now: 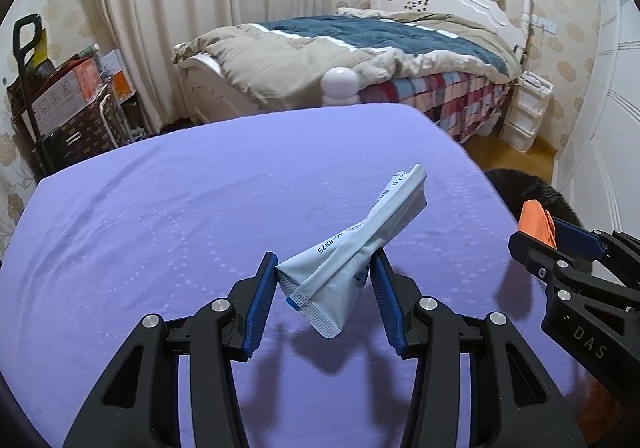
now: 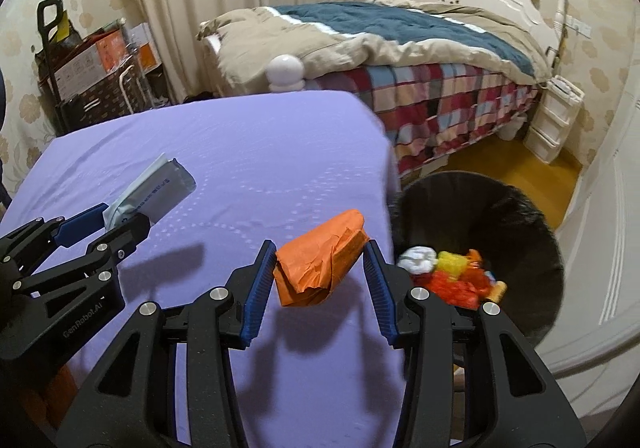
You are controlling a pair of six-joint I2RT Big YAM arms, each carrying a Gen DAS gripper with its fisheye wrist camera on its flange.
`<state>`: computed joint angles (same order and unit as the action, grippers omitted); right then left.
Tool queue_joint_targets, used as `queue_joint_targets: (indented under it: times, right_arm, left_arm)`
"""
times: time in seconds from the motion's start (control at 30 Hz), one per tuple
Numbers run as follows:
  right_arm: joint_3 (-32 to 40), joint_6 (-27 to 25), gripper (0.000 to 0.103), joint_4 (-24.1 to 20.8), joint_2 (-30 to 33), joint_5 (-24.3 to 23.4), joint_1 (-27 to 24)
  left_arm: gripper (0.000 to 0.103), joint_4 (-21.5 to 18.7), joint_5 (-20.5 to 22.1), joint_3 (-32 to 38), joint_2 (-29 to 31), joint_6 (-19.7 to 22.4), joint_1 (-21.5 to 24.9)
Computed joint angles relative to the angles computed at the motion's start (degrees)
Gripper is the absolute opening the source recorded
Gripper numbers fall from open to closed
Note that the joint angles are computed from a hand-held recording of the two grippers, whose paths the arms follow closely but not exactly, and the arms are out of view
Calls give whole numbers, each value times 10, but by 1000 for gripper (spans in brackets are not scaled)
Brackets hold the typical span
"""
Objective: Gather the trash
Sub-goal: 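Carry the orange cloth and white tube over the black bin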
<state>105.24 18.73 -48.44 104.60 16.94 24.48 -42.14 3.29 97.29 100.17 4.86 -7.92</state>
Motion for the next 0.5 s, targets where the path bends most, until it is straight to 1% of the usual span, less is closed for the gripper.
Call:
queue_joint_targets:
  times: [0.13,0.33,0.5]
  right_arm:
    - [-31,7,44,13,-26,13,-13]
    - [-57,14,44,21,-47,28,-35]
    - [-77,21,44,29,-62,35,-58]
  left_arm:
    - [47,4,7,-1,-3,-3,-15]
    - [47,6,12,9,0,0,-42]
    - [47,9,6,30,15,5,-67]
